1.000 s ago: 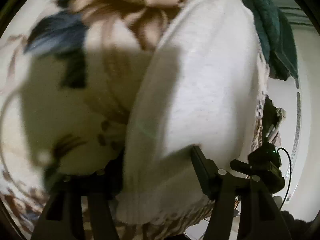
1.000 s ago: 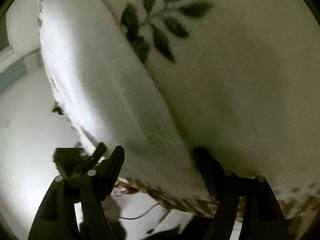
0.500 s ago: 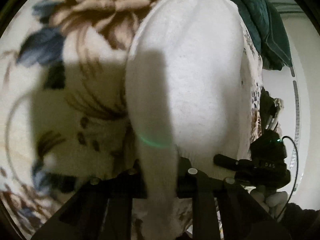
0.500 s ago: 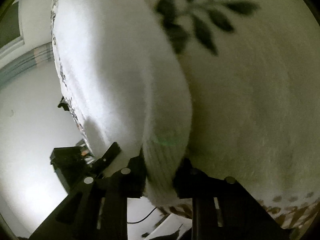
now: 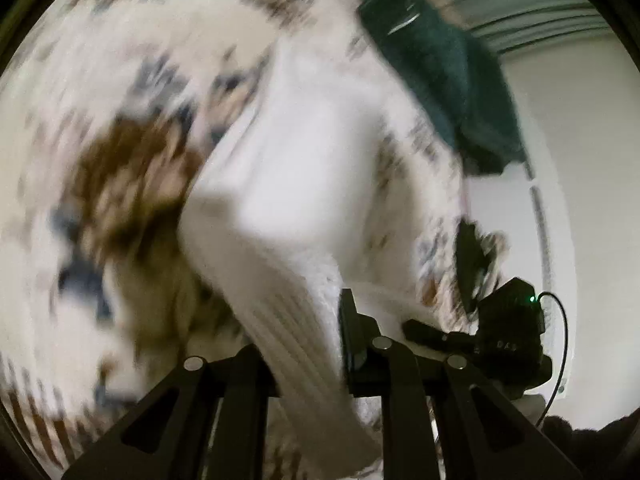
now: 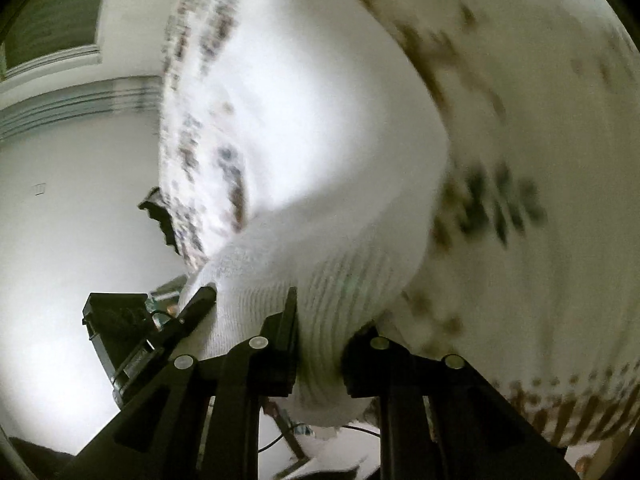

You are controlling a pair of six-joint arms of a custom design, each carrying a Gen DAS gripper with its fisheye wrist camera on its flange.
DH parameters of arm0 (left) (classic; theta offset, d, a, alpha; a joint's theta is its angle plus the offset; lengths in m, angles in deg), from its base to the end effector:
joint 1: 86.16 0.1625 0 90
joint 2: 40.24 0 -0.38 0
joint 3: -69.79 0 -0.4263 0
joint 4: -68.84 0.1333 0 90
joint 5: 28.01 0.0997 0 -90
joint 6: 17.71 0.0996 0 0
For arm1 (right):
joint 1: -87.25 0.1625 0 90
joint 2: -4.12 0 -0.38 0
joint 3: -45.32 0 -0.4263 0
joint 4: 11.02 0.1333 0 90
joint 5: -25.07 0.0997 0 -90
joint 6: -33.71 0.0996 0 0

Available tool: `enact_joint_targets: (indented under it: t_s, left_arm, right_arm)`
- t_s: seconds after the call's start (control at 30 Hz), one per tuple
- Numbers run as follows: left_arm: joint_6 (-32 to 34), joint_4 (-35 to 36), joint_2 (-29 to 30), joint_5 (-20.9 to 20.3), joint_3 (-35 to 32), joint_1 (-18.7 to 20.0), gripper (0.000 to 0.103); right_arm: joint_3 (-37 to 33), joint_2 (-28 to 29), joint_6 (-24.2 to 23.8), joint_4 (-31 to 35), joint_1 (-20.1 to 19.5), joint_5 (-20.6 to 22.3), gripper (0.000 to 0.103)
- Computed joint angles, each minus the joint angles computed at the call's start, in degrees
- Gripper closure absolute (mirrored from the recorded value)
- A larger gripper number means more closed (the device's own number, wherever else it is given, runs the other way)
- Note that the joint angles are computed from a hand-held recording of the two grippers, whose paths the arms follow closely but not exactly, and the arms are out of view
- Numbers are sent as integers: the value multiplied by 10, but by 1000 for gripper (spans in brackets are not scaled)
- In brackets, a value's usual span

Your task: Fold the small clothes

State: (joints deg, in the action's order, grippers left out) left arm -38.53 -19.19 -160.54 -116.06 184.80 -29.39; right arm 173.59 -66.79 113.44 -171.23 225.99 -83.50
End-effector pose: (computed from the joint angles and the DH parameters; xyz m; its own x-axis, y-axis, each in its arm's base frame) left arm -0.0709 -0.3577 0.4363 -0.9769 0.2136 -0.0112 0.2138 0.9746 -0.0662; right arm 0.4221 -0.2352 0.0927 -0.8421 0.5139 -0.1635 0.5368 0.7698 -0.3452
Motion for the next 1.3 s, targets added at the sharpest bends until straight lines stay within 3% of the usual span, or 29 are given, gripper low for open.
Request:
enact_joint_targets:
  t_s: [0.2,0.33,0.43,0.53,0.57,0.6,0.67,0.77,0.93,0.97,1.03,1.1,1.3]
  left_arm:
    - [64,-179,170,-18,-68,25,91]
    - [90,-259,287,-26,-124,55,91]
    - [66,-280,389,-38,-189,90,86]
    - [43,-305,454,-38,-234,112,69]
    - [47,-311,474,-37,-250,117,50]
    - [48,-320,489,-37,-263,122,41]
    - [56,-330,513,-27,-287,127,41]
    - [69,-324,520,-16,-300,132,41]
    - [104,-289,495,37,-275,136,41]
    - [112,-275,490,40,-270,137,41]
    - [128,-244,482,39,-259,144,41]
    - [136,-215,475,25,-250,155,41]
    - [126,-190,468,-113,-217,209,41]
  right_arm:
    - [-85,1,-167,4,-91,-53,86]
    - [-145,34,-260,-7,-163,-59,86]
    - [-184,48,-287,-6,-223,-37,86]
    - [-222,67,-298,18,-277,-5,80]
    - [-236,75,-300,30,-292,3,79]
    - [-246,83,-301,31,-301,7,77]
    - [-253,90,-310,7,-314,7,72]
    - [-251,82,-331,-16,-305,-25,46]
    - [-232,47,-359,84,-285,-70,44]
    - [-223,41,-356,119,-285,-65,44]
    - [-190,28,-361,124,-295,-22,41]
    - [-149,21,-370,90,-316,39,25]
    - [-72,42,-382,-43,-395,183,13]
